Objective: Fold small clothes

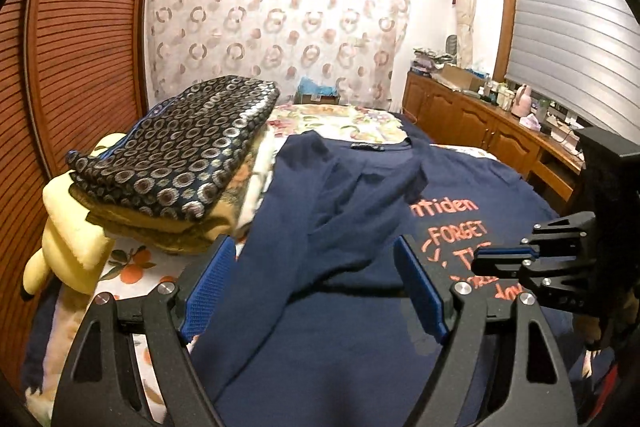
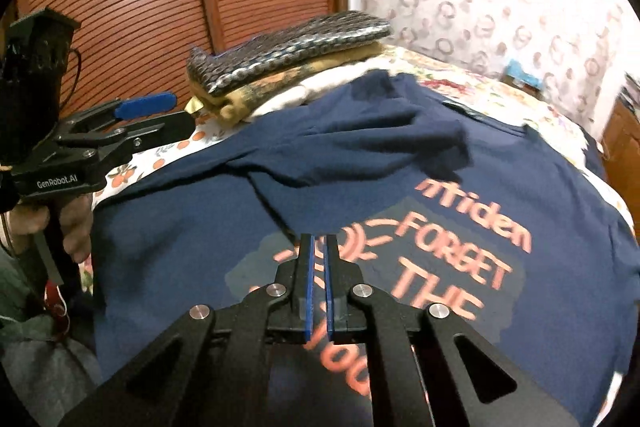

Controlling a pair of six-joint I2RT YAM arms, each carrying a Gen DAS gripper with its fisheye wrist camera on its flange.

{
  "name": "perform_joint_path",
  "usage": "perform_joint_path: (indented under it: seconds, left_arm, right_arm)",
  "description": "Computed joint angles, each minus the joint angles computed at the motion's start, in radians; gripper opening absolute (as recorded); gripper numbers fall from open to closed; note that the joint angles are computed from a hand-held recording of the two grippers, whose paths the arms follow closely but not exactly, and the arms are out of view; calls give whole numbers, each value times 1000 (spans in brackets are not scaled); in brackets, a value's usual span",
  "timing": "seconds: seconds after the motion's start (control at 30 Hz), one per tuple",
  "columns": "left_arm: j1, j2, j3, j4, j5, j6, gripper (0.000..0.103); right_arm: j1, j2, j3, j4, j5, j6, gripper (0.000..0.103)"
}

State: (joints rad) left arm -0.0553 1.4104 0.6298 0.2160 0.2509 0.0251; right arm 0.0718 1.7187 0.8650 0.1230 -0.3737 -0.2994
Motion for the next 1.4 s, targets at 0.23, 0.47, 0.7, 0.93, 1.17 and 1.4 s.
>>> perform_joint_path:
  seconds: [0.23,0.47,0.7,0.93,1.17,1.4]
  left_arm:
    - [-101,35,18,59,-54,-29,82]
    - [-196,116,81,93,-102,-33,82]
    - [-258,175,164,35,-92,-30,82]
    - [-295,169,183,-18,-47,-20,82]
    - [-329,152,178,-64,-40,-16,82]
    - [-363,151,169,-65,-58,-12,82]
  right_arm:
    - [-128,-87,-115,90,1,39,29]
    - [-262,-177,-200,133,22,46,42]
    - [-452,-189,-239,159,3,46,42]
    - [-538,-104,-211,161,100,107,42]
    - [-516,-17,-77,30,129,198,42]
    - [-532,72,97,-117,46,257,42]
